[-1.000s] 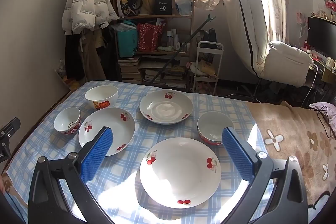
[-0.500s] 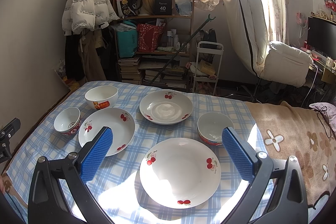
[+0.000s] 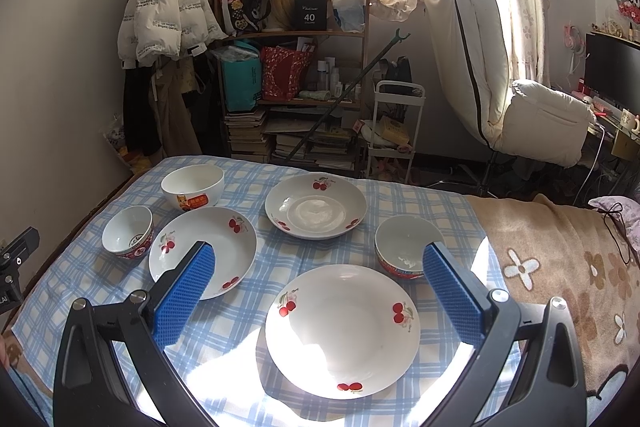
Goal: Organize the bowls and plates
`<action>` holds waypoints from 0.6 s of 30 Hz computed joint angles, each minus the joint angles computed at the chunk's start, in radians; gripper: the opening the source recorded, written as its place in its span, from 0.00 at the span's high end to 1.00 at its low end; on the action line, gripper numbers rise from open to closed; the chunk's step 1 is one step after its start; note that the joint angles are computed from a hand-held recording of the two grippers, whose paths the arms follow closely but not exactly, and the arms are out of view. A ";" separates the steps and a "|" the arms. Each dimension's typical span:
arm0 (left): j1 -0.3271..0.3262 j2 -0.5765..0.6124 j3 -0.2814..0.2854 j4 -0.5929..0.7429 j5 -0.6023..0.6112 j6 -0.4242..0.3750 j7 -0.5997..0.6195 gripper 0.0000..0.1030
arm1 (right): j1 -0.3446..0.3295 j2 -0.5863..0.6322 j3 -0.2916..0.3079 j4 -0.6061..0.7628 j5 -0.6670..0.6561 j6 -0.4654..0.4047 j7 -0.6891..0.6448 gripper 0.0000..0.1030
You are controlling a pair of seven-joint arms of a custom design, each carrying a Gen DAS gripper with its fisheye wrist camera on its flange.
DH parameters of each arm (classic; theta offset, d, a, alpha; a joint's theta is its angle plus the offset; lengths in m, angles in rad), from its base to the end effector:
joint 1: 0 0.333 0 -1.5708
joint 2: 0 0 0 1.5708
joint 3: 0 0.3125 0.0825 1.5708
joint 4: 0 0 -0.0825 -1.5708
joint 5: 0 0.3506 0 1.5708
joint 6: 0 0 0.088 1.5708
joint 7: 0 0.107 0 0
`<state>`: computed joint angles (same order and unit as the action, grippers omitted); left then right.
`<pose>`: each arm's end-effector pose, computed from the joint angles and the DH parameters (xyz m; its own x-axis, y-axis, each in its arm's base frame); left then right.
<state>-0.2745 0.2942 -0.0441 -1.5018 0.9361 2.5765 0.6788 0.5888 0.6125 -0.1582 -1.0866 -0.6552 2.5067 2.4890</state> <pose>0.6296 -0.2173 0.5897 0.0799 -0.9777 -0.1943 -0.5250 0.1244 -0.8419 0.6537 0.3521 0.5693 -0.0467 -0.9989 0.0006 -0.5295 0.0243 -0.8480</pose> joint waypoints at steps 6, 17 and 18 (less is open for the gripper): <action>0.004 -0.006 0.004 -0.011 0.011 0.007 -0.005 0.01 | 0.001 0.000 -0.001 -0.001 -0.003 0.003 0.001 0.00; 0.005 -0.006 0.000 -0.011 0.013 0.003 -0.006 0.01 | 0.001 0.002 -0.002 0.001 -0.003 0.002 0.001 0.00; 0.005 -0.006 0.000 -0.010 0.014 0.002 -0.006 0.01 | 0.001 0.002 -0.002 0.001 -0.003 0.002 0.001 0.00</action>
